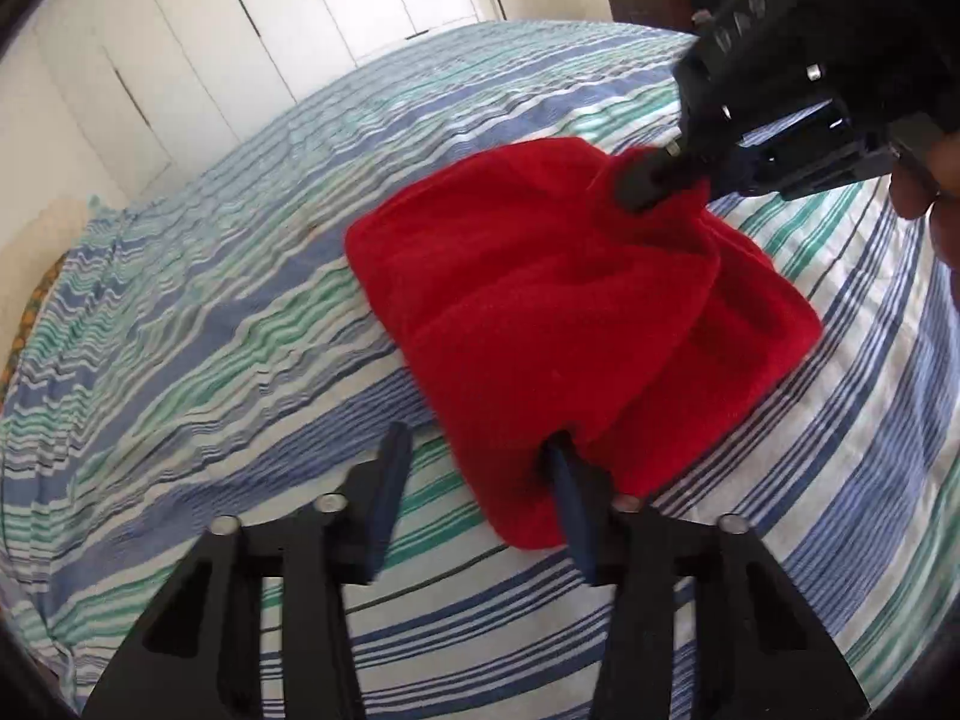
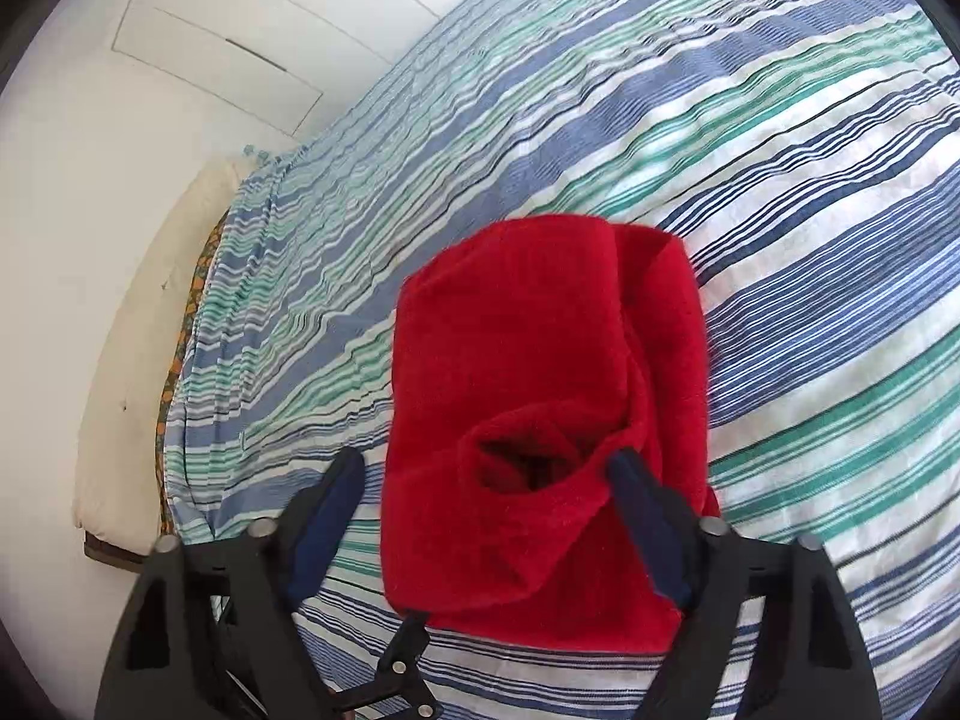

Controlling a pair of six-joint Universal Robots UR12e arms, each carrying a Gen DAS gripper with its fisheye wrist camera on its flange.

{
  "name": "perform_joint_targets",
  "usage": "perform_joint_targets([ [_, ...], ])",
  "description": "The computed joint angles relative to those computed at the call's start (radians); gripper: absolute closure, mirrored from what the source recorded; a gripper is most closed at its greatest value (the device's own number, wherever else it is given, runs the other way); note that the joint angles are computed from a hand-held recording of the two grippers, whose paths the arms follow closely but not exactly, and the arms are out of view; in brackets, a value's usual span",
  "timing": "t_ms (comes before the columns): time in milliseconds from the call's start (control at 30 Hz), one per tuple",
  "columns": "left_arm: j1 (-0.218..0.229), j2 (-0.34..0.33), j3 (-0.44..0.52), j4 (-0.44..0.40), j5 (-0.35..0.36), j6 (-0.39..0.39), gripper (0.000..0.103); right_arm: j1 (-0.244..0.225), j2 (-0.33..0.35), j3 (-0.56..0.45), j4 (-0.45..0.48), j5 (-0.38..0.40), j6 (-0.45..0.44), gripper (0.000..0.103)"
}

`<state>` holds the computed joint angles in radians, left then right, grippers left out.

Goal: Fold small clothes

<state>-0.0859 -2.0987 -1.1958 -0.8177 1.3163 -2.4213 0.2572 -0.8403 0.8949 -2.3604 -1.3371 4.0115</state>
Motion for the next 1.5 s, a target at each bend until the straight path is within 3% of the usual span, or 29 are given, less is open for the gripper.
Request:
perform_joint_targets([
  [33, 0.005, -0.002, 0.018, -0.054, -0.013, -0.006, 0.083, -0.001, 0.001, -0.004, 0.043, -0.014, -0.006, 0.094],
  [100, 0.014, 0.007, -0.003, -0.038, -0.042, -0.003, 0.083, -0.004, -0.039, 0.064, 0.004, -0.029, 0.021, 0.095],
  [200, 0.023, 0.008, 0.003, -0.086, -0.075, -0.012, 0.083, -0.004, -0.084, 0.154, -0.041, -0.031, 0.026, 0.095],
  [267, 0.026, 0.01, 0.007, -0.107, -0.085, -0.023, 0.083, -0.007, -0.089, 0.181, -0.017, -0.008, 0.042, 0.096],
  [333, 0.03, 0.011, 0.018, -0.146, -0.092, -0.032, 0.081, -0.01, -0.095, 0.214, -0.052, 0.011, 0.078, 0.096],
  [433, 0.043, 0.02, 0.028, -0.196, -0.11, -0.024, 0.079, -0.005, -0.11, 0.232, -0.096, -0.014, 0.091, 0.096],
  [500, 0.064, 0.029, 0.027, -0.224, -0.169, -0.029, 0.07, 0.004, -0.122, 0.226, -0.114, -0.042, 0.044, 0.096],
  [567, 0.081, 0.034, 0.031, -0.246, -0.206, -0.065, 0.069, 0.015, -0.129, 0.221, -0.085, -0.071, 0.0, 0.096],
  [667, 0.092, 0.022, 0.057, -0.246, -0.26, -0.171, 0.069, 0.014, -0.111, 0.2, 0.037, -0.063, -0.03, 0.095],
  [700, 0.09, 0.017, 0.066, -0.229, -0.268, -0.204, 0.069, 0.009, -0.11, 0.213, 0.037, -0.04, -0.019, 0.095],
  [733, 0.083, 0.011, 0.07, -0.196, -0.26, -0.233, 0.069, 0.005, -0.113, 0.232, 0.009, -0.024, 0.003, 0.095],
  [800, 0.063, -0.002, 0.079, -0.132, -0.227, -0.273, 0.07, 0.001, -0.121, 0.252, -0.039, -0.012, 0.028, 0.083],
  [833, 0.053, -0.012, 0.087, -0.126, -0.217, -0.279, 0.072, -0.002, -0.126, 0.255, -0.043, -0.007, 0.031, 0.064],
  [867, 0.043, -0.022, 0.096, -0.134, -0.203, -0.273, 0.087, -0.003, -0.134, 0.26, -0.043, -0.015, 0.032, 0.051],
  [900, 0.033, -0.031, 0.102, -0.153, -0.17, -0.248, 0.099, -0.004, -0.148, 0.272, -0.052, -0.042, 0.037, 0.052],
  [1000, 0.007, -0.029, 0.058, -0.127, -0.066, -0.199, 0.1, -0.005, -0.172, 0.266, -0.068, -0.141, -0.002, 0.058],
  [1033, 0.004, -0.023, 0.037, -0.1, -0.051, -0.192, 0.1, -0.009, -0.168, 0.25, -0.078, -0.144, -0.028, 0.066],
  [1100, 0.004, -0.011, 0.009, -0.058, -0.048, -0.194, 0.1, -0.021, -0.14, 0.2, -0.109, -0.081, -0.085, 0.072],
  [1200, 0.005, -0.011, 0.018, -0.076, -0.049, -0.2, 0.1, -0.042, -0.057, 0.098, -0.12, 0.11, -0.15, 0.075],
  [1233, 0.006, -0.011, 0.02, -0.082, -0.049, -0.198, 0.1, -0.043, -0.026, 0.062, -0.092, 0.13, -0.151, 0.076],
  [1300, 0.006, -0.009, 0.02, -0.089, -0.045, -0.189, 0.1, -0.039, 0.03, -0.021, 0.07, 0.085, -0.16, 0.076],
  [1333, 0.005, -0.01, 0.022, -0.092, -0.039, -0.184, 0.1, -0.037, 0.048, -0.041, 0.129, 0.052, -0.165, 0.094],
  [1367, 0.002, -0.01, 0.023, -0.092, -0.031, -0.18, 0.1, -0.04, 0.05, -0.036, 0.146, 0.037, -0.155, 0.103],
  [1433, 0.0, -0.011, 0.027, -0.097, -0.019, -0.181, 0.1, -0.041, 0.029, -0.002, 0.086, 0.029, -0.134, 0.101],
  [1500, 0.0, -0.013, 0.033, -0.105, -0.019, -0.195, 0.1, -0.026, -0.003, 0.021, 0.043, -0.031, -0.19, 0.095],
])
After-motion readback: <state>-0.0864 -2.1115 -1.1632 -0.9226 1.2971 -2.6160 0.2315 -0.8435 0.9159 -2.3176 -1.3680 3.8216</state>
